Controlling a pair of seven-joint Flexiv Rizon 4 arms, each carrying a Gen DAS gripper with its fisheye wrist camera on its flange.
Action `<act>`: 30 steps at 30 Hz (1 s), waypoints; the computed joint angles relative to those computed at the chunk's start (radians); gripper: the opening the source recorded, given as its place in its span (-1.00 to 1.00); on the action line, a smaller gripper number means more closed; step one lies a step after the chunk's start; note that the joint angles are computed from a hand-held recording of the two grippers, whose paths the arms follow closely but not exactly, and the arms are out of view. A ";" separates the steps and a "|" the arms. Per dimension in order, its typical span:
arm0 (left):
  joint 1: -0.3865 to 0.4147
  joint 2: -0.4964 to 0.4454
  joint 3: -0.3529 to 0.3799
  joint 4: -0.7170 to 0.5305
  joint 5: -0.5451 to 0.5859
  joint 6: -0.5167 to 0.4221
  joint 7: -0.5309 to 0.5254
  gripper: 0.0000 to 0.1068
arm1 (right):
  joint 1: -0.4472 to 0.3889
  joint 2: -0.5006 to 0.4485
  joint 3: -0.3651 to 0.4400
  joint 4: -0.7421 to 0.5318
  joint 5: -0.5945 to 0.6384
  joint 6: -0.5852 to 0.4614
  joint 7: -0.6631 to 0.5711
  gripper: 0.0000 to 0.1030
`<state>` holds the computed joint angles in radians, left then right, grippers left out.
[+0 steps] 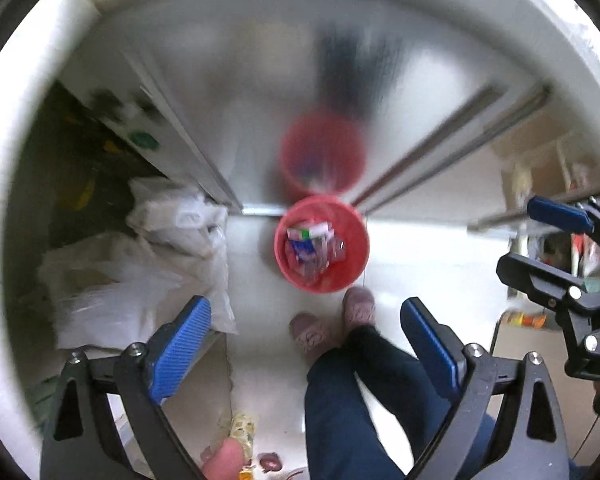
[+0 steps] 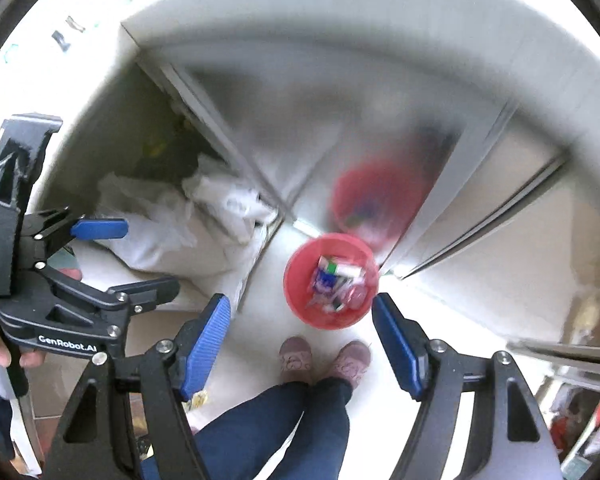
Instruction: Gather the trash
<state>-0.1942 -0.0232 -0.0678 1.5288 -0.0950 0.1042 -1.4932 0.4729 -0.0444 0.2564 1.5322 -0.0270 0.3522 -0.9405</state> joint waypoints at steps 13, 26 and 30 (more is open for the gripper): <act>0.005 0.007 -0.040 -0.420 0.151 -0.074 -0.159 0.93 | 0.081 -0.029 -0.009 -0.381 -0.227 -0.184 0.003 0.67; -0.147 -0.055 -0.090 -0.823 0.492 -0.265 -0.409 0.93 | 0.089 -0.059 -0.031 -0.552 -0.245 -0.167 -0.176 0.95; -0.213 -0.077 -0.100 -0.921 0.592 -0.313 -0.413 0.93 | 0.101 -0.047 -0.030 -0.563 -0.274 -0.148 -0.196 0.95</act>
